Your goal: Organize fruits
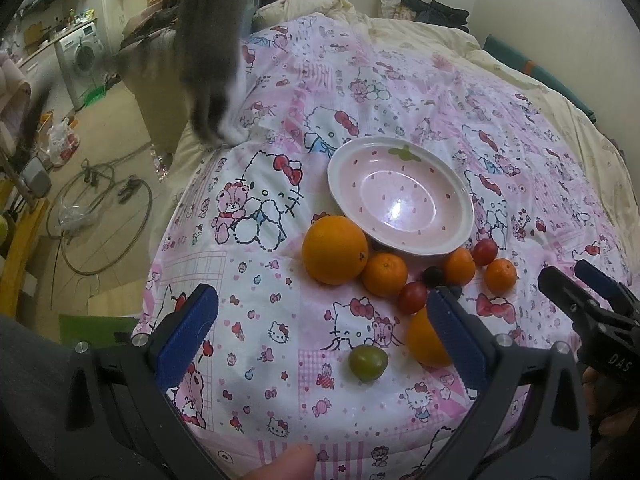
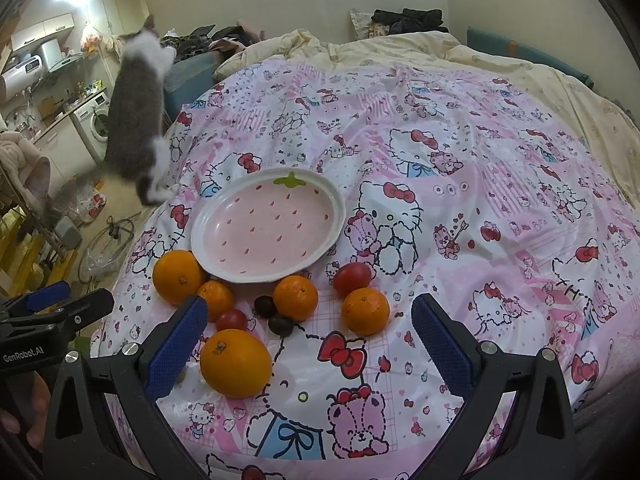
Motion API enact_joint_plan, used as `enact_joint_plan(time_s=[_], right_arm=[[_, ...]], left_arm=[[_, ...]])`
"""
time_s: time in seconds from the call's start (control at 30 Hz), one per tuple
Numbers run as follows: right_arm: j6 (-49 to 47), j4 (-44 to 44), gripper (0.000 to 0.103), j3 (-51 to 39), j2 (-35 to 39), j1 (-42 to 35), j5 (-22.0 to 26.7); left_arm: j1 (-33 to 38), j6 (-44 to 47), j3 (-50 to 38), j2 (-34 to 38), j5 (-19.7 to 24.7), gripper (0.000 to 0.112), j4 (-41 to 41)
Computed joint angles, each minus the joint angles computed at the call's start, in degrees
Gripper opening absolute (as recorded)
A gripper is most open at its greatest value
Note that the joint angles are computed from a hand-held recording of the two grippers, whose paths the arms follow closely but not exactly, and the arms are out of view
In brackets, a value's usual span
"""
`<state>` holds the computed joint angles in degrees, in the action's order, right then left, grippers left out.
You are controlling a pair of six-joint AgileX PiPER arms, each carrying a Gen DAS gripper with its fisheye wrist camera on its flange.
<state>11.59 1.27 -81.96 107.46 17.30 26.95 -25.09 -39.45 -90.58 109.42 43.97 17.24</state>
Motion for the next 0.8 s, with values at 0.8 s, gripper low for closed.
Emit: enact_joint_plan(time_s=[0.8], right_arm=[[-13.5,26.5,0.071,-31.7,27.0,-2.0,34.9]], left_arm=[[1.9,3.2,-6.4,5.3,6.9,0.103,-4.5]])
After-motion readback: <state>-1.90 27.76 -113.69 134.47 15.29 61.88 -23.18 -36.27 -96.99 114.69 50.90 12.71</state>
